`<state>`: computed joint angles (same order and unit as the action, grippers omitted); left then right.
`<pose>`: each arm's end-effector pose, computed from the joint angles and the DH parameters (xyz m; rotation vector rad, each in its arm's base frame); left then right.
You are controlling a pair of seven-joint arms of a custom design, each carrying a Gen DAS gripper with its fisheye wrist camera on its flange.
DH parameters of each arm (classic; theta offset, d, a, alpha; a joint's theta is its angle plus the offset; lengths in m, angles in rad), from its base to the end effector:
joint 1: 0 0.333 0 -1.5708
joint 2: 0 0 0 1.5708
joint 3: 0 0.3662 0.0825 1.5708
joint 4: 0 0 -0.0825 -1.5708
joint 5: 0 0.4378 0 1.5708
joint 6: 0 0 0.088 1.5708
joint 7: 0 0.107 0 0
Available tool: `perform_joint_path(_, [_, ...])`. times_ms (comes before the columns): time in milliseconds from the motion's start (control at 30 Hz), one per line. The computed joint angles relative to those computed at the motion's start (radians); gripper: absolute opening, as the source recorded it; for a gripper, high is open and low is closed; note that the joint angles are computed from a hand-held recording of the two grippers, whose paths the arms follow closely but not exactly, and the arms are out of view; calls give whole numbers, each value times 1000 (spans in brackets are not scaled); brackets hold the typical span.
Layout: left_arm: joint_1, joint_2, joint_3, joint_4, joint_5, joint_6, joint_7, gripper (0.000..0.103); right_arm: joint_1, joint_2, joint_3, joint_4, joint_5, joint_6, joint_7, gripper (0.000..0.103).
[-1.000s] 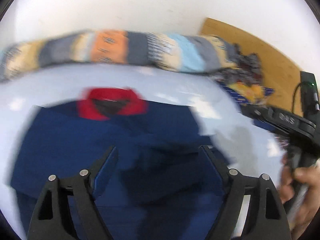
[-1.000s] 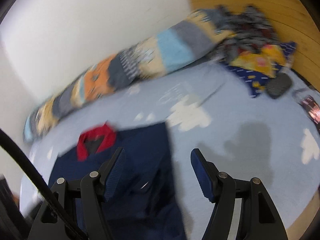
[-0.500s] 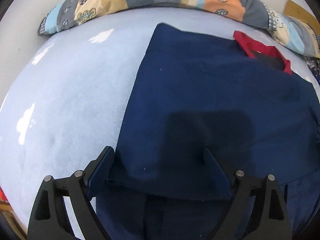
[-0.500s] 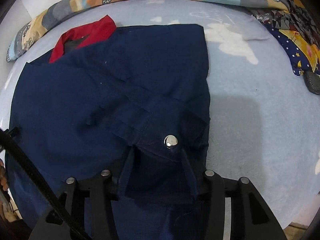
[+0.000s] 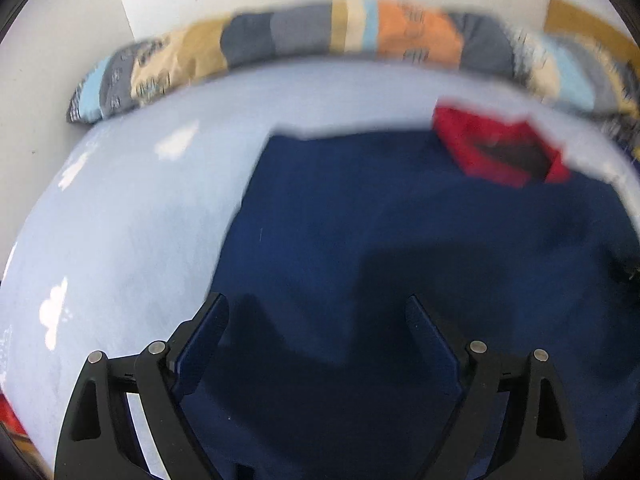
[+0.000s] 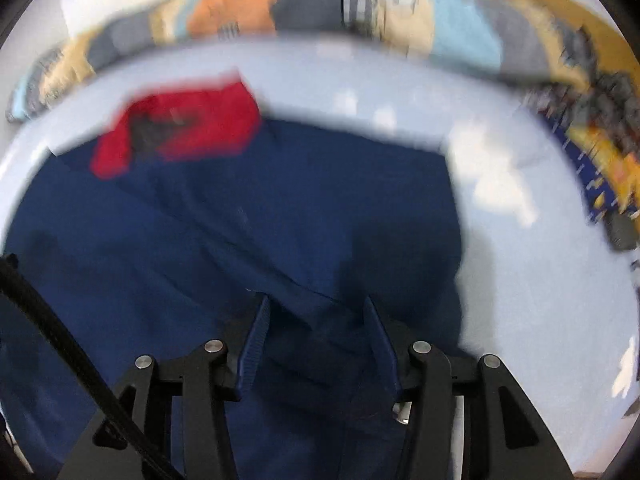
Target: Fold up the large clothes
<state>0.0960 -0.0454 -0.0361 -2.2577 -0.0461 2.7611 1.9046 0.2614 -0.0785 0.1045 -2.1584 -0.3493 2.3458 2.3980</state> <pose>0.5956 0.0375 0.4613 -1.6491 2.0934 -0.4469 0.5520 0.2072 0.4837 -1.7808 2.2878 -0.4875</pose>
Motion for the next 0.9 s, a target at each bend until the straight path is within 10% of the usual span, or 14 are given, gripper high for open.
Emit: perform_joint_path(900, [-100, -275, 146, -224, -232, -13, 315, 93, -31, -296, 125, -165, 3, -109, -32, 57])
